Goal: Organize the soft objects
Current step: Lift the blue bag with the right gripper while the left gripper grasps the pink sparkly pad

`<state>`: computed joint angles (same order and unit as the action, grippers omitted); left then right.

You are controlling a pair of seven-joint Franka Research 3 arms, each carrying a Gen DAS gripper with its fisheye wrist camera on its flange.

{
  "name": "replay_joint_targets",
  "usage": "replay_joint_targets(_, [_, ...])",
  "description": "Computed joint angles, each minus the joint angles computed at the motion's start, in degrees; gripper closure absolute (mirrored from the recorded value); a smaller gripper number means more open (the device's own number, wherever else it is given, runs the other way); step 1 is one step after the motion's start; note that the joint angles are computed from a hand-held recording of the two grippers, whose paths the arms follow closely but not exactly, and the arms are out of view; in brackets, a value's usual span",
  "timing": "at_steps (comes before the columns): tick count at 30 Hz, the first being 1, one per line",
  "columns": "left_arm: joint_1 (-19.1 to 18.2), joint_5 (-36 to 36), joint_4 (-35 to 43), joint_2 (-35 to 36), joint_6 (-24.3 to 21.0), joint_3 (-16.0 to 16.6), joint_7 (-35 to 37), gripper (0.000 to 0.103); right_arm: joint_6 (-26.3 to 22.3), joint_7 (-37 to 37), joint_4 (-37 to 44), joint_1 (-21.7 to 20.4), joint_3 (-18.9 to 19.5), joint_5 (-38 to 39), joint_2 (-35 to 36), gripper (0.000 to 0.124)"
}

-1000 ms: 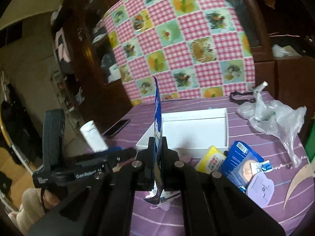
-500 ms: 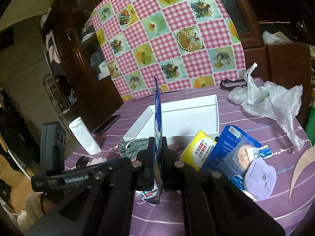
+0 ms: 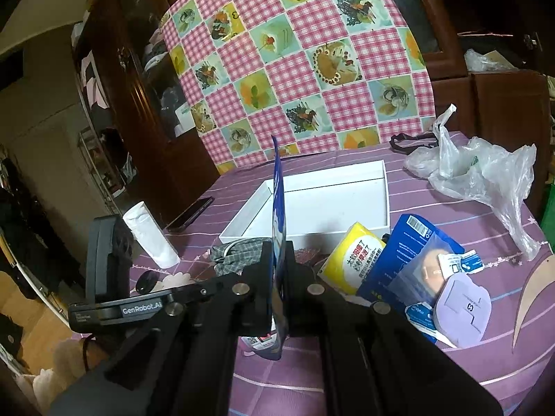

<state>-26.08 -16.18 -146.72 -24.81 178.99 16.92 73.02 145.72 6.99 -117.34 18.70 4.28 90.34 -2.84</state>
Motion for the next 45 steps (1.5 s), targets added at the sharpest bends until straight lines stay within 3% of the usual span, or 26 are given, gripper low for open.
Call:
replay_joint_targets(2, [0.40, 0.36, 0.21, 0.36, 0.34, -0.52, 0.00, 0.034, 0.10, 0.36, 0.19, 0.00, 0.03, -0.39, 0.24, 0.118])
replay_joint_targets(7, [6.31, 2.45, 1.71, 2.73, -1.30, -5.29, -3.30, 0.035, 0.45, 0.59, 0.12, -0.06, 0.08, -0.35, 0.43, 0.118])
replay_joint_targets(9, [5.19, 1.60, 2.70, 3.74, -2.17, -4.32, -2.37, 0.035, 0.50, 0.59, 0.13, -0.08, 0.10, -0.41, 0.41, 0.118])
replay_joint_targets(11, [6.69, 1.91, 3.36, 4.57, -2.30, -5.92, -2.41, 0.036, 0.22, 0.49, 0.16, -0.17, 0.02, -0.13, 0.43, 0.118])
replay_joint_targets(14, [7.18, 0.94, 4.35, 5.66, -3.74, -6.49, -1.99, 0.063, -0.34, 0.25, 0.10, -0.40, -0.18, 0.18, 0.36, 0.118])
replay_joint_targets(16, [3.28, -3.80, 4.25, 5.76, -2.58, -3.12, 0.79, 0.070, -0.23, 0.58, 0.21, -0.44, -0.13, -0.07, 0.39, 0.118])
replay_joint_targets(18, [-2.79, -9.69, 4.16, 5.00, -1.49, 1.95, 5.89, 0.088, -0.49, 0.81, 0.34, -0.57, -0.22, -0.30, 0.53, 0.118])
replay_joint_targets(19, [-3.39, -10.33, 3.91, 4.69, -0.86, 2.33, 6.49, 0.090, -0.41, 0.82, 0.35, -0.56, -0.17, -0.26, 0.53, 0.118])
replay_joint_targets(22, [2.82, -7.14, 3.24, 4.57, -0.30, -3.84, 4.00, 0.102, -0.48, 1.08, 0.44, -0.60, -0.13, -0.37, 0.59, 0.118])
replay_joint_targets(24, [5.47, -4.80, 2.63, 4.10, 0.51, -6.52, 1.83, 0.103, -0.31, 0.99, 0.43, -0.58, -0.07, -0.34, 0.54, 0.118])
replay_joint_targets(26, [3.53, -4.17, 2.03, 3.24, 1.74, -4.95, 1.62, 0.103, -0.28, 0.84, 0.45, -0.59, -0.08, -0.22, 0.52, 0.118])
replay_joint_targets(30, [3.68, -1.25, 0.74, 1.27, 3.62, -5.23, -1.10, 0.103, -0.46, 0.31, 0.35, -0.68, -0.18, 0.51, 0.47, 0.118])
replay_joint_targets(34, [14.34, 4.27, 1.20, 0.64, -2.45, -13.86, -9.54, 0.102, -0.63, -0.01, 0.10, -0.84, -0.34, 1.36, 0.28, 0.118])
replay_joint_targets(35, [14.62, 4.38, 1.19, 0.52, -3.86, -13.62, -11.33, 0.096, -0.53, 0.04, 0.01, -0.83, -0.31, 1.39, 0.18, 0.118])
replay_joint_targets(37, [10.03, 1.29, 1.29, 0.26, -5.40, -8.65, -10.38, 0.072, -0.27, 0.23, 0.04, -0.82, -0.29, 1.23, 0.22, 0.118])
replay_joint_targets(38, [8.01, -0.59, 1.02, -0.07, -5.07, -6.55, -9.51, 0.054, -0.19, 0.42, 0.06, -0.78, -0.25, 1.14, 0.17, 0.118])
replay_joint_targets(39, [6.53, -2.31, 0.22, -0.60, -3.32, -5.10, -8.96, 0.048, -0.24, 0.45, 0.11, -0.78, -0.26, 1.07, 0.21, 0.118])
replay_joint_targets(41, [5.53, -3.03, -0.52, -1.29, -1.68, -4.00, -9.04, 0.047, 0.05, 0.37, 0.13, -0.75, -0.23, 1.10, 0.23, 0.118])
replay_joint_targets(44, [-2.94, -6.76, 0.46, -1.42, -0.69, 3.84, -6.44, 0.048, 0.01, 0.62, 0.14, -0.78, -0.28, 0.98, 0.27, 0.118])
replay_joint_targets(45, [-3.97, -7.70, 1.34, -0.72, -1.29, 4.84, -6.59, 0.048, -0.12, 0.89, 0.16, -0.81, -0.31, 0.85, 0.32, 0.118])
